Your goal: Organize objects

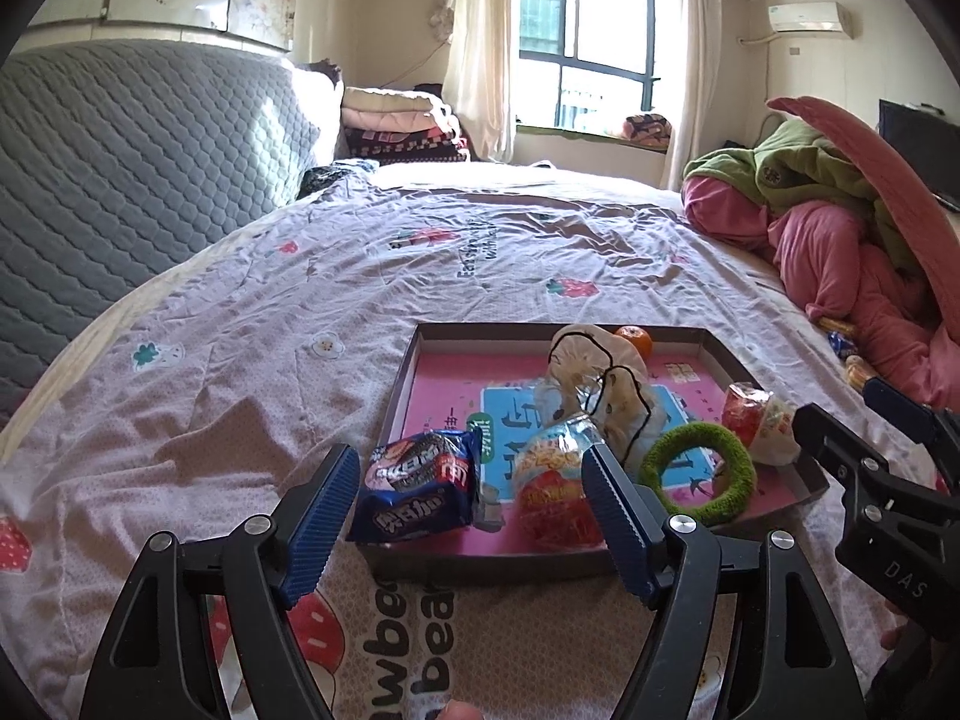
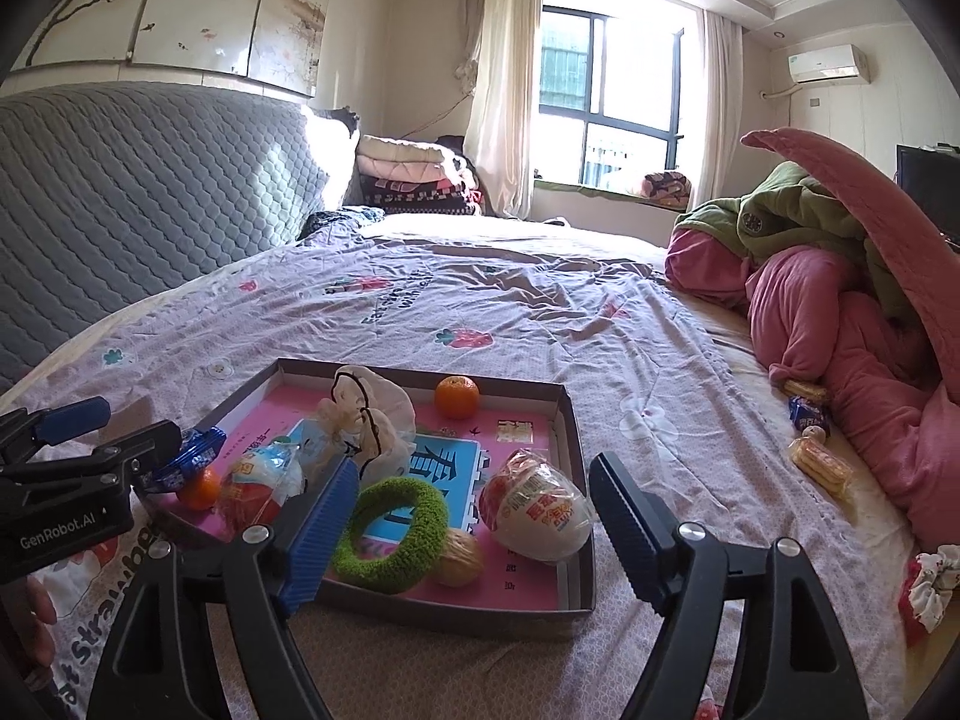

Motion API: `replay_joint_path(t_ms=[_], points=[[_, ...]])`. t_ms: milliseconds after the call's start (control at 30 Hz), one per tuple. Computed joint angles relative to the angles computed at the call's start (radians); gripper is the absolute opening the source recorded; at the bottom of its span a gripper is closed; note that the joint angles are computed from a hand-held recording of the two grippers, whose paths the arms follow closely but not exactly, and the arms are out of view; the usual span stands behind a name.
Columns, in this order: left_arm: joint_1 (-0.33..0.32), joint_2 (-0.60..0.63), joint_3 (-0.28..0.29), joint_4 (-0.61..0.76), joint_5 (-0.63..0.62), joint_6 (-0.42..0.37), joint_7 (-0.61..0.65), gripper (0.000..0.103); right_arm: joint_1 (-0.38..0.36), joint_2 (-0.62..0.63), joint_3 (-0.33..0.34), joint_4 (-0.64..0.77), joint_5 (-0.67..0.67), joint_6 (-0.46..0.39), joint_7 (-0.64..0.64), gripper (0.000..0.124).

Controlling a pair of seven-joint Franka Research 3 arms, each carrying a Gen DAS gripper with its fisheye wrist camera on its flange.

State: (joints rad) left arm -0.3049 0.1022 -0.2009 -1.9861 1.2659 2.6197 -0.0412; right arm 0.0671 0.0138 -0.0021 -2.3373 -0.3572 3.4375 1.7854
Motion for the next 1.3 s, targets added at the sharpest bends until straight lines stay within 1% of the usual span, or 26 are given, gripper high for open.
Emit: replay_joint_path(t_ms=[100,167,233,300,333,400,433,600,733,800,867,900,967,1167,1300], points=[[-0.007,-0.016,-0.005,-0.018,0.014,-0.017,-0.009,0.078,0.002,-0.013,-0.006,-0.015,-0.017,0.006,0.019,0.079],[-0.004,-0.025,-0.008,-0.031,0.018,-0.013,-0.019,0.077,0.015,-0.023,-0.007,-0.031,0.044,0.015,-0.036,0.080],[-0.002,-0.033,-0.012,-0.042,0.020,-0.006,-0.030,0.078,0.025,-0.033,-0.023,-0.043,0.015,0.025,-0.014,0.080],[-0.006,-0.038,-0.020,-0.048,0.016,-0.023,-0.026,0.078,0.035,-0.044,-0.027,-0.058,0.055,0.038,-0.049,0.081],[-0.007,-0.039,-0.022,-0.049,0.016,-0.028,-0.024,0.078,0.043,-0.048,-0.043,-0.062,0.017,0.041,-0.015,0.081],[-0.012,-0.043,-0.028,-0.054,0.019,-0.045,-0.032,0.077,0.053,-0.058,-0.056,-0.076,0.007,0.048,-0.002,0.082],[-0.013,-0.044,-0.030,-0.057,0.018,-0.049,-0.030,0.078,0.060,-0.062,-0.069,-0.079,-0.020,0.047,0.018,0.082],[-0.019,-0.052,-0.039,-0.072,0.010,-0.074,-0.031,0.078,0.086,-0.084,-0.101,-0.112,-0.054,0.055,0.040,0.082],[-0.024,-0.053,-0.044,-0.078,0.000,-0.080,-0.028,0.078,0.121,-0.094,-0.168,-0.118,-0.200,0.057,0.172,0.082],[-0.026,-0.051,-0.045,-0.077,-0.002,-0.081,-0.023,0.078,0.116,-0.098,-0.161,-0.128,-0.191,0.061,0.166,0.082],[-0.028,-0.050,-0.046,-0.075,-0.003,-0.084,-0.022,0.078,0.121,-0.104,-0.170,-0.132,-0.215,0.058,0.184,0.082],[-0.029,-0.050,-0.047,-0.077,-0.005,-0.082,-0.021,0.078,0.117,-0.107,-0.163,-0.138,-0.199,0.062,0.168,0.082],[-0.032,-0.050,-0.048,-0.078,-0.008,-0.084,-0.021,0.078,0.131,-0.109,-0.186,-0.138,-0.238,0.062,0.200,0.082],[-0.043,-0.047,-0.052,-0.080,-0.018,-0.102,-0.005,0.078,0.143,-0.121,-0.203,-0.157,-0.272,0.063,0.219,0.082],[-0.042,-0.055,-0.052,-0.095,-0.030,-0.097,-0.005,0.078,0.146,-0.129,-0.209,-0.174,-0.276,0.076,0.215,0.082]])
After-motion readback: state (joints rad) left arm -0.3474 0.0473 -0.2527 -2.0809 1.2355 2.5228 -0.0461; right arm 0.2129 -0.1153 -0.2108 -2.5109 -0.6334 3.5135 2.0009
